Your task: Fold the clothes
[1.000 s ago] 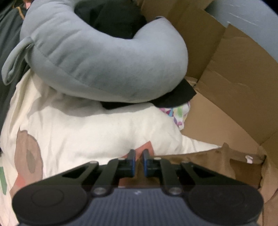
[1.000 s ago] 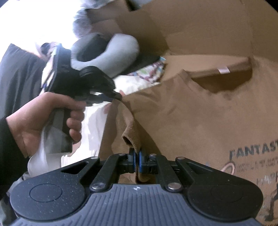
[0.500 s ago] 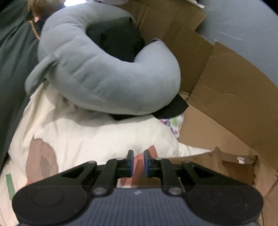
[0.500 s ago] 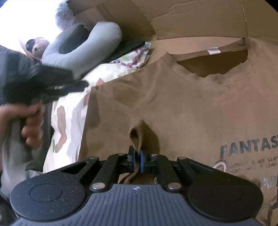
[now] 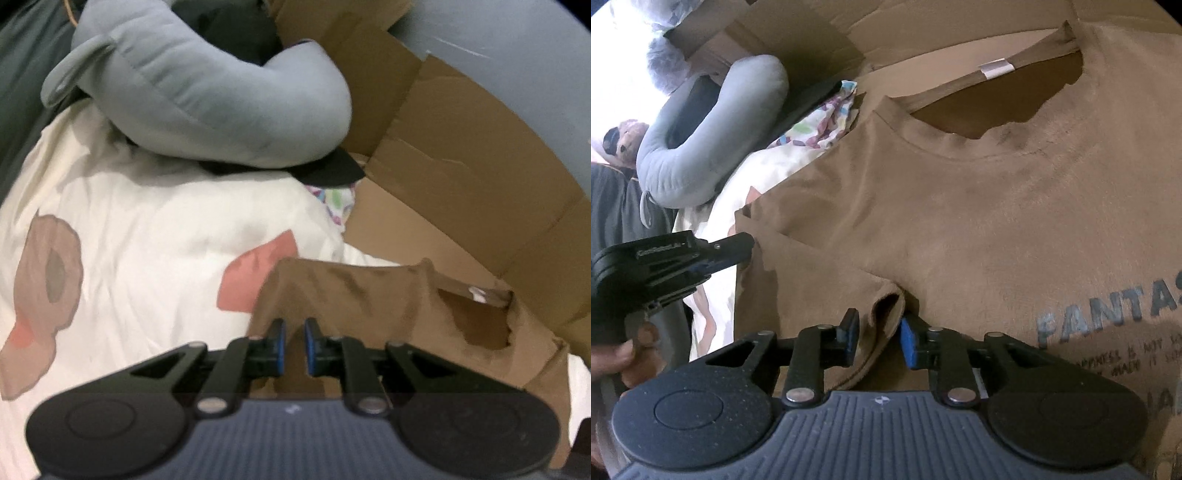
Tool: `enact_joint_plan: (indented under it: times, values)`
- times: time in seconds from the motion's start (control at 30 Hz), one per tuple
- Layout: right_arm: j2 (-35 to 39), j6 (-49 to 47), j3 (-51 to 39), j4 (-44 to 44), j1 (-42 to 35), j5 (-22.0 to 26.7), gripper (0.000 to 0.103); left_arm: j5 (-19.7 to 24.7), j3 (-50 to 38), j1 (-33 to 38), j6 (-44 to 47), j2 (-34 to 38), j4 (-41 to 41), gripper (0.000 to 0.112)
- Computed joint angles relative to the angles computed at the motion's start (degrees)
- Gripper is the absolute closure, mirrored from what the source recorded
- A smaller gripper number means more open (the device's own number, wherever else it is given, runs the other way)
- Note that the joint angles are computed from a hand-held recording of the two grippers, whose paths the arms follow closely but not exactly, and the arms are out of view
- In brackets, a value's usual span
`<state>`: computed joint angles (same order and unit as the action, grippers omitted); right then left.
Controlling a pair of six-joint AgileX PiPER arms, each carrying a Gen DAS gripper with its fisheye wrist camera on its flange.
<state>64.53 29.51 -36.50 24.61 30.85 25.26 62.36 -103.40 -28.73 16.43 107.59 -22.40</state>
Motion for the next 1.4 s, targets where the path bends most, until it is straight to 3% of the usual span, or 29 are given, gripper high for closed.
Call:
enact_joint_plan:
  times: [0.03, 0.07, 0.17, 0.2, 0.33, 0.57, 0.67, 0.77, 0.8, 0.87, 1.2, 1.4]
  values:
    - [0.4, -0.6, -0.5, 0.0, -0.3, 0.4, 0.085, -0.1, -0.3, 0.0, -0.3, 0.4, 0.0, 0.102]
    - [0.8, -1.3, -1.2, -0.4, -0.6, 1.0, 0.1, -0.3, -0.6, 0.0, -0.4, 0.8, 0.0, 0.103]
    - [0.8, 0.5, -3.1, -5.4, -0.1, 1.8, 0.101, -1.1, -1.1, -0.3, -0.8, 1.3, 1.0, 0.104]
    - [0.8, 2.5, -3.7, -8.0, 0.6, 1.9, 0.101, -1.7, -1.1, -0.6, -1.2, 1.4, 1.8, 0.11]
    - [1.7, 8.7, -6.4, -17.2, 2.7, 3.4, 0.101, -3.2, -0.9, -0.3, -1.9, 2.2, 1.8, 0.11]
    - [4.0, 9.7, -8.4, -22.6, 2.2, 4.9, 0.101, -4.7, 0.3, -0.2, 0.6, 2.1, 1.5, 0.109]
    - [5.0, 7.6, -8.8, -19.5, 0.4, 5.3, 0.098, -3.7, 0.0, 0.6, 2.0, 2.0, 0.2, 0.109]
    - [4.6, 8.0, -9.5, -19.9, 0.3, 7.1, 0.079, -2.9, 1.3, 1.9, 4.3, 0.3, -1.7, 0.108]
    - [3.6, 8.9, -9.0, -20.6, 0.5, 7.0, 0.071, -3.1, 2.4, 2.6, 5.4, -0.8, -2.5, 0.104]
    - [1.9, 10.2, -7.9, -21.6, 0.9, 6.9, 0.066, -4.2, 5.4, 3.8, 7.6, -3.7, -3.5, 0.09]
    - [-1.1, 5.9, -6.0, -19.4, 0.6, 7.1, 0.066, -9.9, 24.8, 10.3, 10.8, -19.8, -9.6, 0.082]
    - [-3.5, 2.0, -5.0, -17.7, 0.0, 6.7, 0.066, -19.2, 39.6, 11.2, 2.7, -32.2, -8.8, 0.074]
